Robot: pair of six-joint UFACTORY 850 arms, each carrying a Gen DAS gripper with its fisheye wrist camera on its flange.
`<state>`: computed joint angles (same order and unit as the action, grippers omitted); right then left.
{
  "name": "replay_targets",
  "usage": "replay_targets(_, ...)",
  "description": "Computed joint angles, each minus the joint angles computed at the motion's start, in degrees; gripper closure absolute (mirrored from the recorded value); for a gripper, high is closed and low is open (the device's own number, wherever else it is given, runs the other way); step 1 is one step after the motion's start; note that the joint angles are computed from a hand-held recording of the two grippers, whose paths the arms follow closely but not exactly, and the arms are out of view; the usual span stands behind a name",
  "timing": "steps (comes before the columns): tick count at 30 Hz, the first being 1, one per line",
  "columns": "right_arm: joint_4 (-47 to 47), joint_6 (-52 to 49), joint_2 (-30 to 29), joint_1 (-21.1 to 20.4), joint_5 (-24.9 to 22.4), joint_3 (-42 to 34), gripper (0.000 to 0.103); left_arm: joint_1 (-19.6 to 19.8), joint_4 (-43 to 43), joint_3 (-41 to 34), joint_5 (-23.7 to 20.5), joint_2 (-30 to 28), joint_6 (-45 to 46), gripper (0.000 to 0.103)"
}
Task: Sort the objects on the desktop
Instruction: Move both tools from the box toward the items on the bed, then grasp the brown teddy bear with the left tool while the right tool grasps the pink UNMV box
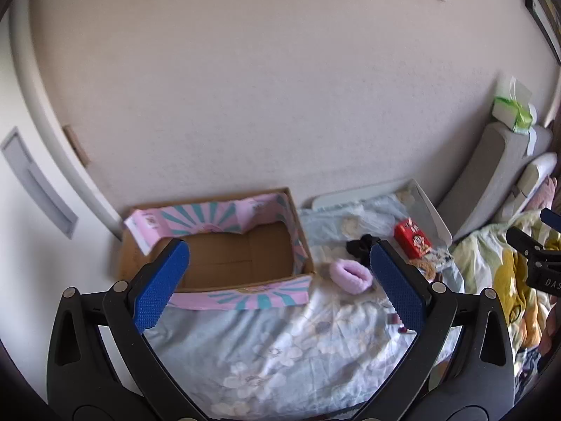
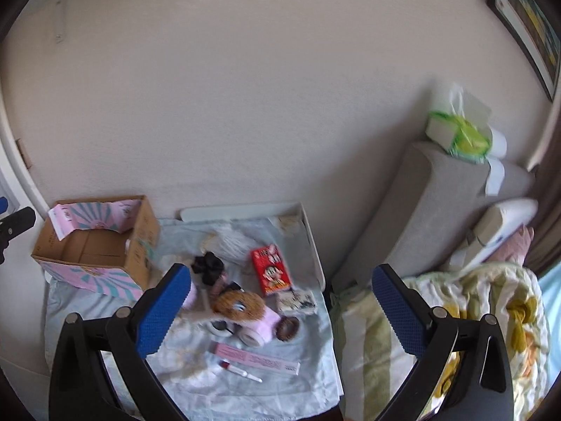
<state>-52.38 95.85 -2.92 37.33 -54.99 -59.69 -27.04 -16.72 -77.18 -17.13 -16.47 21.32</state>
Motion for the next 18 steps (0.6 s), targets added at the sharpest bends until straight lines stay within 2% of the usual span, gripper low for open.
replay_targets(4,2.2,0.8,2.6,-1.4,2.4,4.6,0.0,-2.3,3.2,0.6,-1.1,-2.0,-1.2,0.0)
replay_targets(12,3.4,-5.0,4.0,-3.5,10.0,12.1,0.0,-5.9,-7.9,5.2,-0.6,-4.8,15.3,0.001)
replay_targets(18,2.6,-10.0,3.1,-4.7,19.4,17.6,0.001,-8.1,-16.1,7.3,2.7,-6.9,26.9,0.001)
